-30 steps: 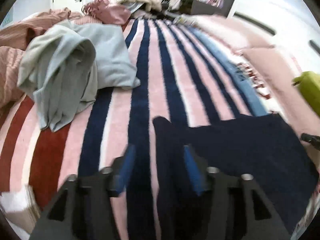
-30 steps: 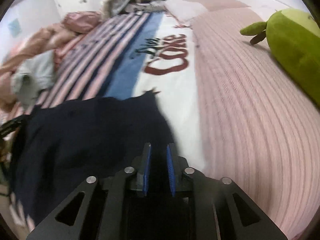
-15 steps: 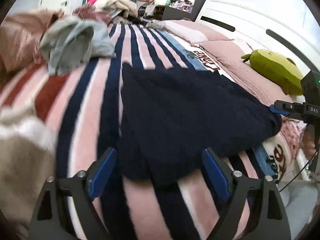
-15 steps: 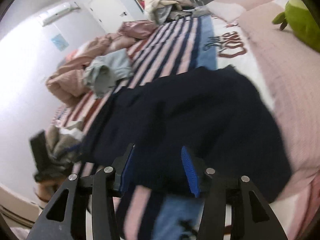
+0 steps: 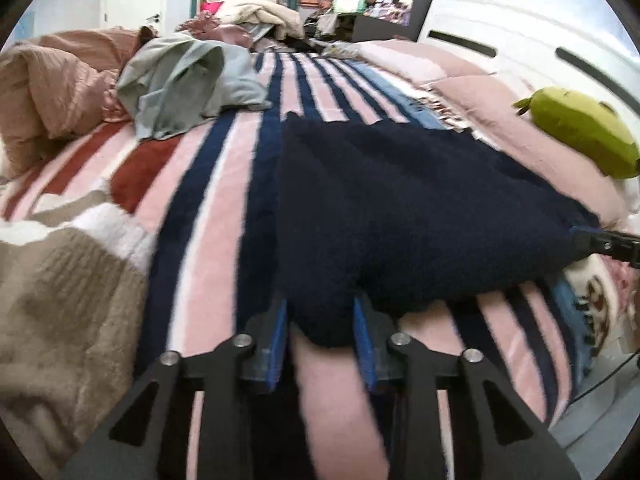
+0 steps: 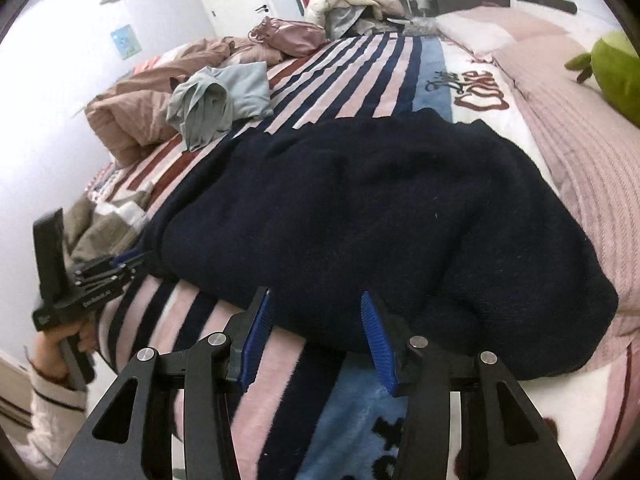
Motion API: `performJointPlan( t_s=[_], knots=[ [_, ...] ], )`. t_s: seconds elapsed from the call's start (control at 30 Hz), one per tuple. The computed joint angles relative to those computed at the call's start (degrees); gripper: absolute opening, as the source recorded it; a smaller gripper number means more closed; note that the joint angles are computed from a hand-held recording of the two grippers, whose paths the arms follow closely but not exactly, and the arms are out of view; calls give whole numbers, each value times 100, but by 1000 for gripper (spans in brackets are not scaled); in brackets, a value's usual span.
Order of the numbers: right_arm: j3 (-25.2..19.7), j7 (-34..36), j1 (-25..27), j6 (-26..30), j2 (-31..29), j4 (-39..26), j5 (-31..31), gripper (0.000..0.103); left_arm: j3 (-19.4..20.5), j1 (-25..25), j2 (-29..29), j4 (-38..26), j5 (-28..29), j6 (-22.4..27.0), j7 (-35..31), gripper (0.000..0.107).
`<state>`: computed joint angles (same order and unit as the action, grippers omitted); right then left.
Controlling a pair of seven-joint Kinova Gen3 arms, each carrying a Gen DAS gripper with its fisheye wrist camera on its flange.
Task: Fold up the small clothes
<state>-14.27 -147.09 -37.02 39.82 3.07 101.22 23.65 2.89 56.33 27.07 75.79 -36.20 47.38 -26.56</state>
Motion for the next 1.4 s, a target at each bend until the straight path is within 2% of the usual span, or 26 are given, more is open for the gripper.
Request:
performJointPlan(
  t_s=[0.07,0.13,0.17,0.2,0.23,0.27,0.33,0.37,0.43,0.57,0.67,0.77,0.83,0.9,0.93,1.0,1.07,1.1,1.13,1.2,1.3,1.4],
  knots=[
    [-27,-107,-71,49,1,41,211,41,115,13,-25,93,-205,76,414,37],
    [-31,-214,-107,29,-1,89,366,41,588,-278,-242,425,-461,-220,880,40],
    [-39,-264,-128,22,2,94,437,41,853,-455,-350,606,-560,-453,1113,53],
    [-41,-285,-137,-9,0,101,493,33,1119,-630,-458,783,-688,-686,1346,69],
    [-6,-312,-179,-85,-9,124,567,25,1384,-818,-549,933,-779,-919,1579,74],
    [-45,-245,-143,-137,9,100,589,9,1650,-1018,-586,1059,-898,-1152,1812,78],
    [-42,16,-131,-245,69,12,545,7,1964,-1267,-540,1148,-998,-1618,2278,82],
    [-32,161,-115,-310,98,-26,459,7,1963,-1280,-513,1204,-1107,-1851,2511,86],
    [-7,545,-60,-323,222,-168,126,7,1640,-1090,-354,1197,-1236,-2309,2938,86],
    [103,1161,18,-24,546,-439,-458,5,579,-556,-24,1081,-1300,-3049,3755,86],
    [203,1438,118,-185,622,-356,-894,3,-218,-110,153,887,-951,-3238,3960,86],
    [276,1495,128,-214,633,-377,-1107,3,-1013,421,326,536,-253,-2988,3686,86],
    [296,1536,127,-149,600,-419,-1188,3,-1520,727,473,315,213,-2793,3397,75],
    [310,1591,190,-160,500,-389,-1363,3,-1764,797,518,221,679,-2737,2943,56],
    [214,1554,324,-173,436,-361,-1424,3,-1901,858,533,192,912,-2738,2710,52],
    [-40,1256,624,-172,261,-252,-1266,3,-2319,1169,597,-7,1277,-2486,2244,36],
    [30,858,601,-62,18,-124,-814,7,-2741,1498,776,-500,1480,-2020,1778,31],
    [165,649,465,2,-61,-82,-581,7,-2807,1566,826,-765,1540,-1787,1545,30],
    [233,416,436,74,-176,-17,-348,7,-2800,1530,893,-1030,1601,-1554,1312,29],
    [149,-24,697,103,-423,156,-70,7,-2595,1438,976,-1561,1499,-1122,846,28],
    [-163,-723,1493,-57,-966,480,41,7,-1863,1095,1145,-2358,1093,-792,155,26],
    [-830,-1370,2290,95,-1439,563,664,9,-1066,831,1484,-3154,585,-863,-544,23]
  ],
)
